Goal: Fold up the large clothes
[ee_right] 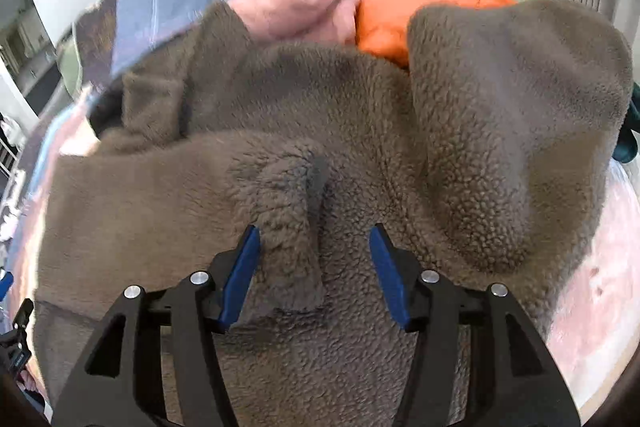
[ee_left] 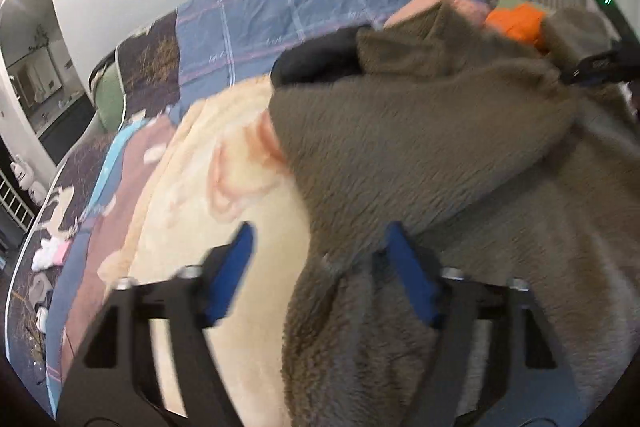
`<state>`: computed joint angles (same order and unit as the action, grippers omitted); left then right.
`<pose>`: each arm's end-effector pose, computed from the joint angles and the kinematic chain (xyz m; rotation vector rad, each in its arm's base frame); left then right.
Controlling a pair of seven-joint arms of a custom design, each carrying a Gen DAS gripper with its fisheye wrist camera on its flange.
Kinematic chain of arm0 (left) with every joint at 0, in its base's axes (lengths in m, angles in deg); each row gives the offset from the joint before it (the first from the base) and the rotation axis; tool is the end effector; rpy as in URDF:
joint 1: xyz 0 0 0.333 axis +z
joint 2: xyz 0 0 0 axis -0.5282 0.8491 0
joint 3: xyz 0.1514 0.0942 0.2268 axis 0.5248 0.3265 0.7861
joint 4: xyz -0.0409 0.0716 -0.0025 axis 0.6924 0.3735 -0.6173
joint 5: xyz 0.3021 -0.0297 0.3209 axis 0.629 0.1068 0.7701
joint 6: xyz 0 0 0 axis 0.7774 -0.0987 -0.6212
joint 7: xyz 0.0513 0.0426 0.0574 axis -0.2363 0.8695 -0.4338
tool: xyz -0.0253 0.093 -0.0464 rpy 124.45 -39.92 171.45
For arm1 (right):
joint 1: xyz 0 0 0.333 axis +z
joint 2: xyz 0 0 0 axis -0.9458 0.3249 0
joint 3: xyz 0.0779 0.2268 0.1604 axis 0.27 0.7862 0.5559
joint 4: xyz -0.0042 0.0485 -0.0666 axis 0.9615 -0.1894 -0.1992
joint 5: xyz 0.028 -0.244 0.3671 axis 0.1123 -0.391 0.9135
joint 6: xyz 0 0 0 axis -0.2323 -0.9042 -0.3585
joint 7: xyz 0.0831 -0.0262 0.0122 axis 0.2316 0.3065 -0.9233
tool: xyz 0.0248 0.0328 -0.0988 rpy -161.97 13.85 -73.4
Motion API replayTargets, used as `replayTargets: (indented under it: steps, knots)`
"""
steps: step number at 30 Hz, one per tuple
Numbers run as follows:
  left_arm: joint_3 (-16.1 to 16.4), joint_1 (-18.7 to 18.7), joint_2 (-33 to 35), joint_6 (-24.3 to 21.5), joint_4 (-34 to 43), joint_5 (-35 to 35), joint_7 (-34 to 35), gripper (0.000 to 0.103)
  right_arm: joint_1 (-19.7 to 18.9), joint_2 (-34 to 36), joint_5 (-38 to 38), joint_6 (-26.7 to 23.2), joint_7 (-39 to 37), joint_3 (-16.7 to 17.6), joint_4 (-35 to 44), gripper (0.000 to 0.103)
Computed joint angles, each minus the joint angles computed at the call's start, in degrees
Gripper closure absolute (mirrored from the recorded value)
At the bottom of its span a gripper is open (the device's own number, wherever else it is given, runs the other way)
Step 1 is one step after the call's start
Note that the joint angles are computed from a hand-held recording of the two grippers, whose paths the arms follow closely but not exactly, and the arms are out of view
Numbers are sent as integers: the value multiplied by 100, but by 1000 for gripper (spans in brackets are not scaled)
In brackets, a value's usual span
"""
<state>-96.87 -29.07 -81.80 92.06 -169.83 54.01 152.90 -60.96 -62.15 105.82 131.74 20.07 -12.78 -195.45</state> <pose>0.4274 -0.0696 0.4916 -1.6017 1.6751 -0.5587 0.6093 0.1122 0.5077 -1.8842 1.6001 -0.4136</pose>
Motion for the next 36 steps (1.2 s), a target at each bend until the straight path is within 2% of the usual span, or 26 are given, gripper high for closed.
replayTargets:
  steps: [3,5,7,8,9,10,11,12,13,14,16,19,21,24,25,26,28,32,34,36]
  knots:
    - [310,-339,356,332,394,-382,130,56,327,-229,1194,186,-1425,-110,-139,47]
    - [372,-493,833,498,765,-602,209,56,492,-104,1756,-101,-1960,-111,-5,47]
    - [448,-700,1469,539,1201,-891,320,56,385,183,1142,-483,-1368,17,190,47]
    - [470,-751,1795,497,1410,-1006,380,56,306,538,591,-851,-830,69,441,47]
    - [385,-686,2142,391,1645,-1004,353,54,291,722,441,-901,-694,87,493,47]
    - [227,-544,2622,130,1964,-897,218,50,286,735,657,-631,-960,110,369,47]
    - [116,-428,3039,-109,2209,-854,142,45,323,604,831,-151,-1368,154,106,47]
    - [204,-490,3257,-29,2268,-919,141,44,342,527,678,11,-1387,187,-17,46]
    - [353,-600,3274,277,2183,-1010,100,43,352,422,555,28,-1373,193,-105,46]
    - [301,-553,3208,263,2157,-1175,212,43,358,281,702,-60,-1523,175,-172,46]
    - [320,-578,3140,355,2059,-1253,280,41,346,-3,1475,-368,-2039,16,-218,46]
    - [326,-592,3147,394,2040,-1349,334,40,238,-311,2399,-67,-2390,-254,-279,45]
    - [215,-495,3133,363,2036,-1102,139,40,35,-299,2800,355,-2250,-463,-143,40]
    - [147,-436,3175,290,2117,-843,-49,39,-570,93,2327,856,-740,-637,199,39]
    - [149,-441,3161,293,2101,-814,-77,39,-708,271,2253,832,-430,-692,351,39]
    - [169,-456,3153,296,2095,-825,-67,39,-886,539,2112,579,-21,-778,660,39]
    - [200,-478,3165,310,2100,-855,-42,39,-1202,1085,2327,28,133,-854,1289,39]
    - [205,-486,3163,323,2088,-840,-60,39,-1870,1812,3906,-521,-175,-581,2041,39]
    - [213,-493,3159,337,2079,-851,-52,39,-2033,2024,4258,-609,-192,-474,2232,39]
    - [214,-494,3159,337,2079,-851,-52,39,-2062,2031,4360,-448,-161,-391,2176,40]
